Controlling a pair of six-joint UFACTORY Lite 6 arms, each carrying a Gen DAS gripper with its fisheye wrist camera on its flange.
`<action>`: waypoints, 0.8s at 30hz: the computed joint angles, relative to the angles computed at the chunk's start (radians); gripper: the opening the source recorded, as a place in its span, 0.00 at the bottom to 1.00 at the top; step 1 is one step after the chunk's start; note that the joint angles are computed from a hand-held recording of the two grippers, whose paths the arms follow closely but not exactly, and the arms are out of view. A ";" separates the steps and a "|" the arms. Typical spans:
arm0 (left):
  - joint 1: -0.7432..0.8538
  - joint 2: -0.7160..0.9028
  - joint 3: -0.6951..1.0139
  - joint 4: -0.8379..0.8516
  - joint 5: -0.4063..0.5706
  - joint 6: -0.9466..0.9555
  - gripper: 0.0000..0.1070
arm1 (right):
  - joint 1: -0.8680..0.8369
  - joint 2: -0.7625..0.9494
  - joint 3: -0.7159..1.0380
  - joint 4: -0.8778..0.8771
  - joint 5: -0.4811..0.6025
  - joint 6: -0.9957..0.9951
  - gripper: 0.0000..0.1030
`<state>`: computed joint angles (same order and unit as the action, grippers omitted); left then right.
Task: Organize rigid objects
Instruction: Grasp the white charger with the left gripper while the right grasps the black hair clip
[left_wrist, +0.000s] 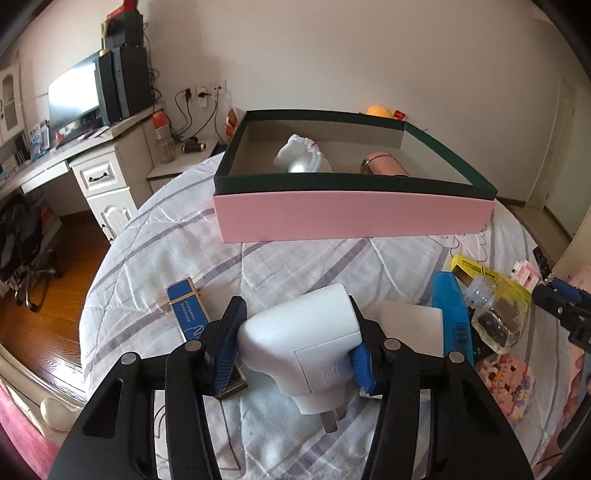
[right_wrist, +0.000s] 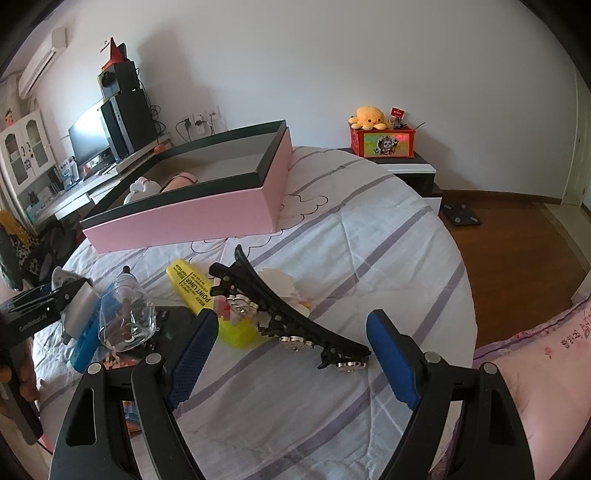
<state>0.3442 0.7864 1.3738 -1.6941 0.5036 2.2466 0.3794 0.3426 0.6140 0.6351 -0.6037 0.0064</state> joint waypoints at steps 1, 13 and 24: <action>0.006 -0.004 -0.001 0.011 0.004 -0.008 0.49 | -0.007 -0.001 -0.004 -0.021 -0.006 0.014 0.81; 0.053 -0.093 -0.082 0.032 0.037 0.021 0.49 | 0.009 -0.027 0.009 -0.102 0.100 -0.004 0.30; 0.096 -0.188 -0.185 0.044 0.114 0.064 0.49 | 0.105 -0.096 -0.033 0.004 0.100 -0.057 0.16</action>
<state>0.4405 0.5986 1.1891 -1.6500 0.6175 2.3110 0.4848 0.2466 0.5807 0.6393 -0.5039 -0.0508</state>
